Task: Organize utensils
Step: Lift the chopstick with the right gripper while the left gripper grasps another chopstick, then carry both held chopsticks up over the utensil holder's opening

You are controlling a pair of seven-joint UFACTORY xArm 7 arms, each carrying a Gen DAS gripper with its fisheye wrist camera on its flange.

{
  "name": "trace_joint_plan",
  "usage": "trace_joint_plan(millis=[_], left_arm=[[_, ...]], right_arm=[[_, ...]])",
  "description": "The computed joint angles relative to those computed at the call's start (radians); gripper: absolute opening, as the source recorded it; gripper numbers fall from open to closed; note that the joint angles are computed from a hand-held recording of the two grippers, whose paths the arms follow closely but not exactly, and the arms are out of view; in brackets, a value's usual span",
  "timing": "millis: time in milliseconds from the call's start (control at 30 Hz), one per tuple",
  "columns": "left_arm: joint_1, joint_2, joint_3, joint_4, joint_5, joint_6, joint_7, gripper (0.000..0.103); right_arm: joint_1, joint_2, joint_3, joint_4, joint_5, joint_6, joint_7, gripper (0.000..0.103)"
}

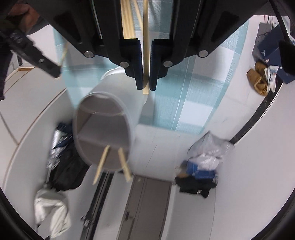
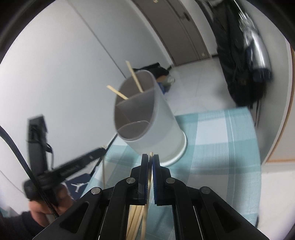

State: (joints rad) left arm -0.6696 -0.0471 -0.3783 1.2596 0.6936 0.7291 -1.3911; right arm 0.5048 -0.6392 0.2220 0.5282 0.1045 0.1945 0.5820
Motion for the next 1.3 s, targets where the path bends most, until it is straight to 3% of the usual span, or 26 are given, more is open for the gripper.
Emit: trace_joint_plan(millis=[100,400,833,1300], left_arm=[[0.002,-0.032,-0.007,-0.012,0.021,-0.020,-0.029,0.003],[0.019,-0.064,-0.041,-0.018,0.046,-0.021,-0.008,0.003],[0.036,-0.099,-0.077,0.015,0.031,-0.014,0.068,0.003],[0.038,-0.054,-0.071,0.145,0.036,-0.002,0.135,0.003]], right_arm=[[-0.061,-0.024,0.075,0.013,-0.050,0.020,0.036,0.003],[-0.147,-0.087,0.182,0.030,-0.157,0.059,0.136,0.003],[-0.170,-0.155,0.224,0.048,-0.231,0.117,0.220,0.003],[-0.191,-0.120,0.202,0.133,-0.249,0.060,0.184,0.003]])
